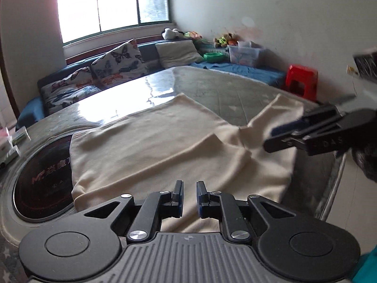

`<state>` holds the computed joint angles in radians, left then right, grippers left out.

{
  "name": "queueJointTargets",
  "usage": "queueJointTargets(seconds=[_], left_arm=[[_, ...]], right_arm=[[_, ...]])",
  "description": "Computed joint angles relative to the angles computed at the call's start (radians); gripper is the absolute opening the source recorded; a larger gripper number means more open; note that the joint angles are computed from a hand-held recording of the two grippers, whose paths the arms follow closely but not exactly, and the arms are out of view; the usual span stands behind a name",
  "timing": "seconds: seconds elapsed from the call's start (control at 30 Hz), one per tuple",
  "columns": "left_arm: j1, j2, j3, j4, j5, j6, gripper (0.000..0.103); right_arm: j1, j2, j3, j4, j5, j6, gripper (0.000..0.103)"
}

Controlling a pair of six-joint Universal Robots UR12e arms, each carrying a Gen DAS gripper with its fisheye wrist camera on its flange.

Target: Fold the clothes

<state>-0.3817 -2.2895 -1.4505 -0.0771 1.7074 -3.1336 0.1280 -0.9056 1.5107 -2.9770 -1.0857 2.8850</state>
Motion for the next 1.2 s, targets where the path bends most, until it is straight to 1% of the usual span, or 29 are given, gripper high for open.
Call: queueJointTargets(seconds=[0.1,0.23,0.3,0.33,0.47,0.53,0.6,0.67,0.73,0.77,0.83,0.87,0.9,0.93,1.0,1.1,1.2], left_arm=[[0.003,0.016,-0.031,-0.001,0.021,0.021,0.013],[0.011,0.044,-0.084,0.007,0.064,0.047,0.013],[0.016,0.059,-0.113,0.01,0.088,0.051,0.013],[0.018,0.065,-0.125,0.012,0.1,0.054,0.013],[0.023,0.082,-0.164,0.034,0.15,0.08,0.013],[0.023,0.087,-0.179,0.057,0.157,0.112,0.022],[0.021,0.088,-0.189,0.078,0.161,0.149,0.027],[0.019,0.083,-0.191,0.093,0.159,0.186,0.027],[0.013,0.074,-0.188,0.105,0.175,0.218,0.027],[0.011,0.07,-0.187,0.111,0.182,0.234,0.026],[0.011,0.067,-0.188,0.125,0.179,0.245,0.02],[0.013,0.067,-0.189,0.133,0.176,0.241,0.016],[0.014,0.067,-0.191,0.142,0.174,0.237,0.009],[0.013,0.065,-0.192,0.156,0.183,0.235,0.005],[0.016,0.068,-0.197,0.179,0.194,0.207,0.003],[0.02,0.073,-0.204,0.203,0.205,0.171,0.002],[0.021,0.074,-0.211,0.217,0.228,0.154,0.002]], right_arm=[[0.02,0.013,-0.02,0.032,0.011,-0.062,0.033],[0.04,0.024,-0.04,0.059,-0.008,-0.146,0.033],[0.043,0.025,-0.045,0.076,-0.008,-0.165,0.032],[0.045,0.025,-0.047,0.081,-0.014,-0.174,0.029],[0.04,0.024,-0.054,0.103,-0.007,-0.169,0.024],[0.038,0.025,-0.059,0.117,-0.006,-0.165,0.022],[0.038,0.024,-0.058,0.116,-0.012,-0.17,0.02],[0.039,0.024,-0.06,0.118,-0.013,-0.167,0.018],[0.039,0.024,-0.06,0.113,-0.012,-0.157,0.013],[0.041,0.023,-0.06,0.111,-0.015,-0.159,0.013],[0.044,0.022,-0.06,0.107,-0.023,-0.162,0.012],[0.044,0.021,-0.059,0.107,-0.023,-0.162,0.011],[0.044,0.02,-0.059,0.107,-0.024,-0.163,0.009],[0.044,0.019,-0.058,0.107,-0.025,-0.163,0.007],[0.043,0.015,-0.054,0.099,-0.022,-0.157,0.005],[0.041,0.006,-0.045,0.085,-0.013,-0.149,0.005],[0.035,-0.012,-0.03,0.103,0.012,-0.133,0.004]])
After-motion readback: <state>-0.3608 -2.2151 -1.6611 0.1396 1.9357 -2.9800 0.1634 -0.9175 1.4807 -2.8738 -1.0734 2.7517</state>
